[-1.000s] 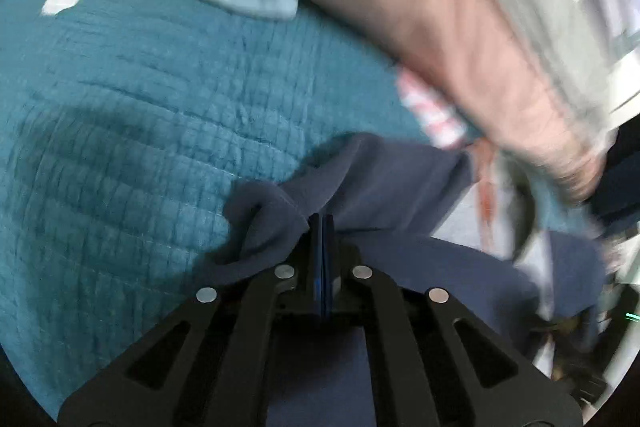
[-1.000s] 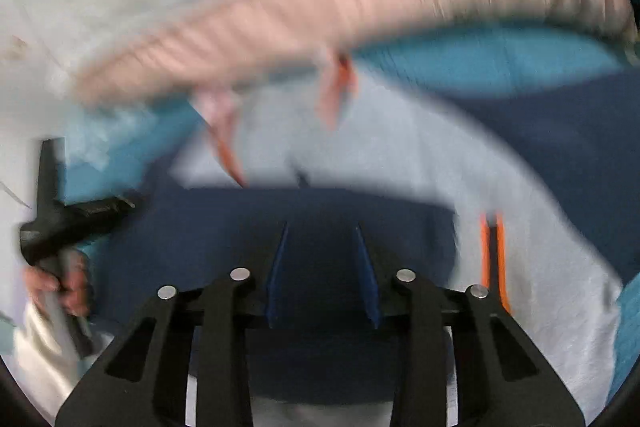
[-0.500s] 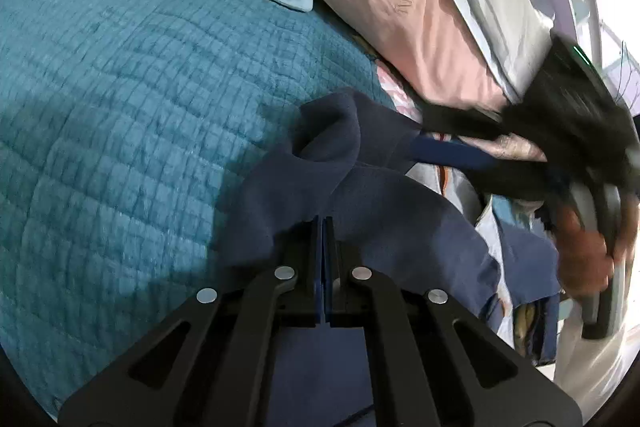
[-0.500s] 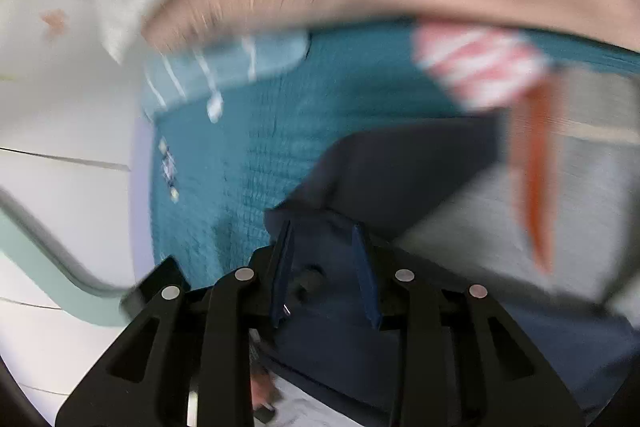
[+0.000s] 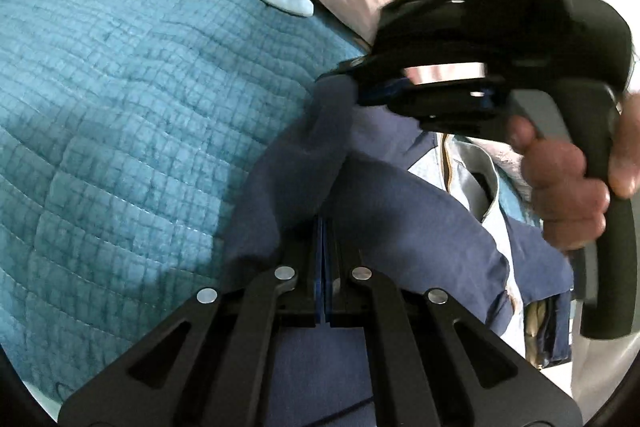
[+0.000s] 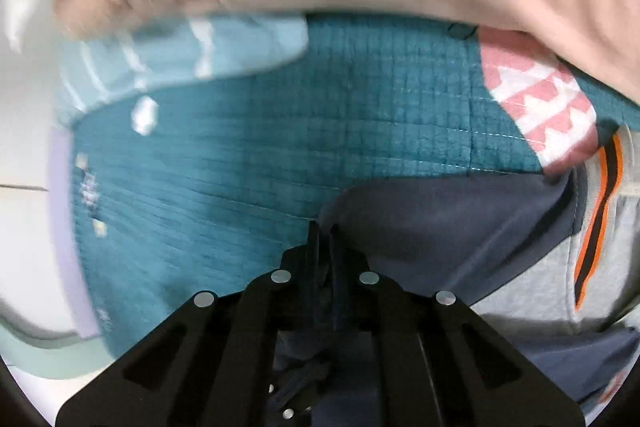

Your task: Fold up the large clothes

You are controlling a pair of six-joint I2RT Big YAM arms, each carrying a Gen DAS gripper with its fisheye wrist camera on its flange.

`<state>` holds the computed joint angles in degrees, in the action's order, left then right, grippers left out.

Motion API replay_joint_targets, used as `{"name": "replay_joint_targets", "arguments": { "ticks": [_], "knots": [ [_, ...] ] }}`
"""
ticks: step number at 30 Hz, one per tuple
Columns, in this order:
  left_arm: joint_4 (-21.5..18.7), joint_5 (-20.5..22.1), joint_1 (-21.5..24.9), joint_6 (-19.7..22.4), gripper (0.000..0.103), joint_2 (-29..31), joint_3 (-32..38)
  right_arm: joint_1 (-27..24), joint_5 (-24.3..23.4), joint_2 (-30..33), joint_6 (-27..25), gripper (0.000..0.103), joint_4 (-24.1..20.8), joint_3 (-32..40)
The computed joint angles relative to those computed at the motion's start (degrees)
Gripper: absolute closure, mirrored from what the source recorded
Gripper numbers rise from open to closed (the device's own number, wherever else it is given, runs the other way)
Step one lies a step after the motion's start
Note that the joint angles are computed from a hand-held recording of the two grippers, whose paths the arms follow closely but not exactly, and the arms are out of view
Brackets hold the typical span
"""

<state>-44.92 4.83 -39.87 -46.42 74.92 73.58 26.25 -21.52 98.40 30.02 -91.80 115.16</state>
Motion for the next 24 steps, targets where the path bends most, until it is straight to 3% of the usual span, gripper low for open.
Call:
{"name": "replay_joint_targets", "arguments": {
  "ticks": [3,5,6,7,8,10,13,15,19,20,22,23,24],
  "knots": [
    [-1.1,-0.7,0.1,1.0,0.102,-0.1,0.6,-1.6,-4.7,-3.3,-1.1,0.095,4.0,-3.3],
    [-3.3,-1.1,0.2,0.7,0.102,0.2,1.4,-3.8,-10.1,-7.7,2.9,0.089,12.3,-8.1],
    [-3.7,-1.1,0.3,1.0,0.102,0.3,1.6,-5.3,-12.2,-11.2,5.7,0.076,18.8,-11.0],
    [-4.7,-1.7,0.2,1.6,0.102,0.5,2.2,-6.2,-11.3,-13.8,7.2,0.06,22.3,-12.6],
    [-6.1,-2.4,-0.1,2.2,0.102,1.0,3.1,-6.8,-9.8,-15.4,7.5,0.055,23.7,-13.1],
    [-8.6,-4.4,-0.8,3.4,0.101,2.4,5.6,-7.5,-6.7,-17.4,4.8,0.051,22.0,-12.5],
    [-10.6,-5.5,-1.2,5.0,0.101,3.1,8.2,-7.7,2.2,-24.8,-1.8,0.058,20.4,-18.4],
    [-11.8,-7.2,-2.3,5.8,0.101,4.0,10.3,-7.3,10.8,-30.3,-5.3,0.074,20.1,-24.2],
    [-9.5,-8.7,-5.3,9.1,0.101,5.3,11.6,-3.4,18.1,-38.3,-5.9,0.09,28.0,-37.4],
    [-9.5,-8.9,-6.0,10.1,0.101,6.3,12.2,-1.7,19.2,-38.4,-5.7,0.094,29.4,-39.5],
    [-9.4,-10.7,-7.6,12.8,0.102,9.1,12.8,-1.5,15.0,-38.3,-5.5,0.097,31.8,-43.3],
    [-9.8,-11.6,-7.8,13.1,0.102,10.2,12.5,-1.5,16.3,-37.7,-6.5,0.097,31.5,-44.2],
    [-7.4,-10.8,-7.5,12.6,0.101,9.8,10.3,-1.4,17.2,-37.0,-7.0,0.099,31.2,-45.1]
  ]
}}
